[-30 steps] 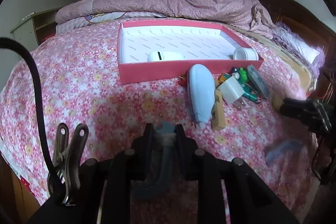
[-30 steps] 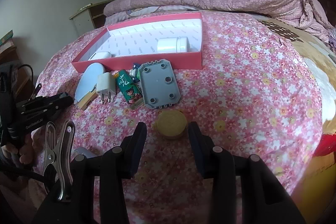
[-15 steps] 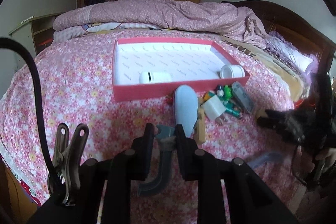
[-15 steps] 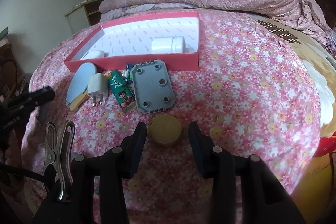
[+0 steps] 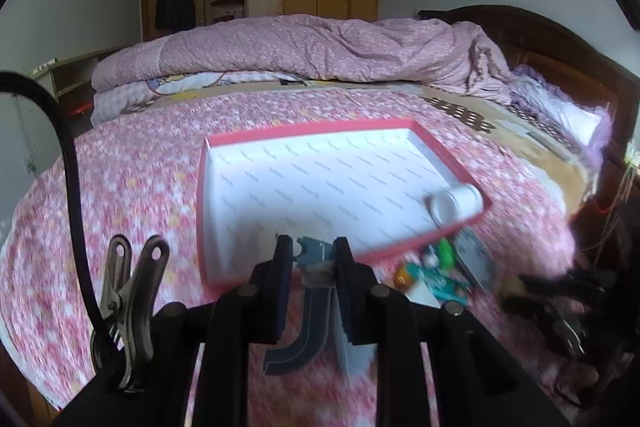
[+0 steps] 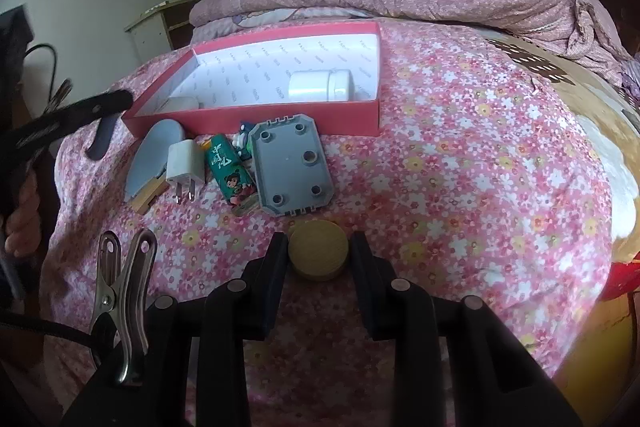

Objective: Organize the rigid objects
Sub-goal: 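Lift the inhaler with the left gripper and carry it toward the tray, then lower the inhaler into the tray and open the left gripper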

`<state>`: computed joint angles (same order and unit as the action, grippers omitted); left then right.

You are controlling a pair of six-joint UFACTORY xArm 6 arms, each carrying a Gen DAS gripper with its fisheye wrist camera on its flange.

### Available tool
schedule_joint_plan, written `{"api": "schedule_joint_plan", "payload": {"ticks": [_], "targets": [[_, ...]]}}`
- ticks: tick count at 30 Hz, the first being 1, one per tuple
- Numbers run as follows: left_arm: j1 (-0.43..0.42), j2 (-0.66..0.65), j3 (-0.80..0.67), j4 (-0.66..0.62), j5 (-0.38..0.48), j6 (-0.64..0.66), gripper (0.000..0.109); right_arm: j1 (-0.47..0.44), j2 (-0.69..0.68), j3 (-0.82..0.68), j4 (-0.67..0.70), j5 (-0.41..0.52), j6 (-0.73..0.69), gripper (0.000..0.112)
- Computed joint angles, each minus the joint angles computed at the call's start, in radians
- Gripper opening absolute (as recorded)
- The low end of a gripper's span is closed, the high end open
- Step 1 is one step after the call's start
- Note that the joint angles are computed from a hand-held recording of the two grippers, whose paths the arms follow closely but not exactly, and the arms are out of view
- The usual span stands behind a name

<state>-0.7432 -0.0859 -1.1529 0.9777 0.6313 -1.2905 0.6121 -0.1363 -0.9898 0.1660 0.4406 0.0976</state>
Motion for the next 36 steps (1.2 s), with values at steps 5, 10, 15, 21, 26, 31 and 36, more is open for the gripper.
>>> {"api": "schedule_joint_plan", "payload": {"ticks": [5,10,15,21,26,31,36], "targets": [[0.056,0.073,-0.079,-0.031,-0.028,0.028,0.022,-0.007,0.003,-0.005,0.035,0.006,-0.019,0.033],[0.091,0.135,-0.147,-0.04,-0.021,0.04,0.022,-0.012,0.009,-0.012,0.055,0.012,-0.029,0.033],[0.109,0.187,-0.187,-0.077,-0.012,0.08,0.022,-0.014,0.01,-0.013,0.062,0.014,-0.035,0.033],[0.099,0.181,-0.172,-0.068,0.016,0.046,0.053,-0.017,0.016,-0.019,0.06,0.011,-0.038,0.033],[0.098,0.142,-0.128,-0.076,-0.011,0.007,0.056,-0.021,0.024,-0.037,0.061,0.008,-0.039,0.033],[0.09,0.101,-0.08,-0.11,-0.031,-0.017,0.059,-0.019,0.022,-0.043,0.062,0.007,-0.039,0.033],[0.075,0.083,-0.064,-0.112,-0.009,-0.027,0.062,-0.014,0.033,-0.067,0.053,0.01,-0.045,0.033]]}}
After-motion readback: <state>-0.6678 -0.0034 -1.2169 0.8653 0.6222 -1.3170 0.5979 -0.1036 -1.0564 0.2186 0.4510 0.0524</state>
